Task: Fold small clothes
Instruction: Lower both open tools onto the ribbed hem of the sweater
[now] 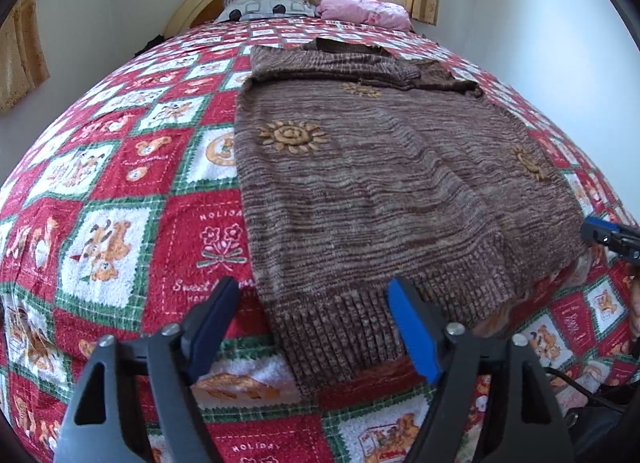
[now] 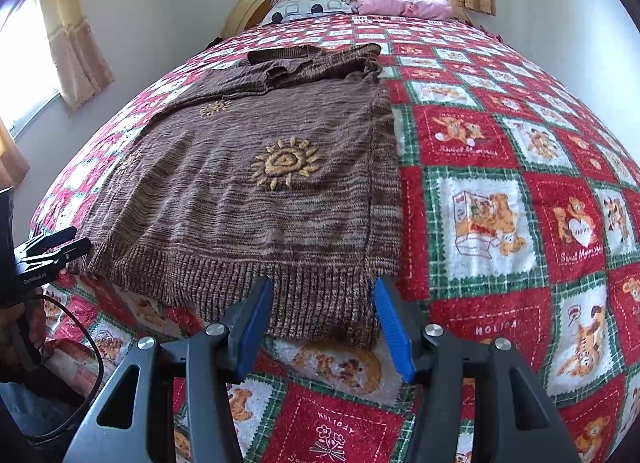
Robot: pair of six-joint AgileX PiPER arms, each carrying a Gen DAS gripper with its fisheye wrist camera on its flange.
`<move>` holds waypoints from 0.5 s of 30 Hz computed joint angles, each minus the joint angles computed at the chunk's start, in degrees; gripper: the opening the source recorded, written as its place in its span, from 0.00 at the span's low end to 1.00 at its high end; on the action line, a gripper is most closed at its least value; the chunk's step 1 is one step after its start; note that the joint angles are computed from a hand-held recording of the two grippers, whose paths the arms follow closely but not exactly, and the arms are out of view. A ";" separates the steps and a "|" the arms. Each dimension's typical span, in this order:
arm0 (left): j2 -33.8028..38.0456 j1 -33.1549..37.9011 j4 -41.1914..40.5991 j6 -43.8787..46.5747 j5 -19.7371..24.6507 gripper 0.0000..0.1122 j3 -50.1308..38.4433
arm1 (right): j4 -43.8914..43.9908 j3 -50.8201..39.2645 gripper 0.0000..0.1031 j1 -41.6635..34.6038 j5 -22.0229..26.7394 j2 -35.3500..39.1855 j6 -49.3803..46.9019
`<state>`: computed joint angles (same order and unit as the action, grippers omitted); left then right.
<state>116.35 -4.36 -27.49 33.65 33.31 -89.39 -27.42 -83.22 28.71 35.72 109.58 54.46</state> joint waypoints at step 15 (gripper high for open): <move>-2.48 1.99 -5.91 2.54 3.45 0.43 3.48 | 1.91 4.99 0.50 -1.83 -4.14 -2.36 0.79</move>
<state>113.87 -2.37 -33.40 36.18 36.76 -85.92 -25.50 -78.23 26.89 31.59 107.22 55.25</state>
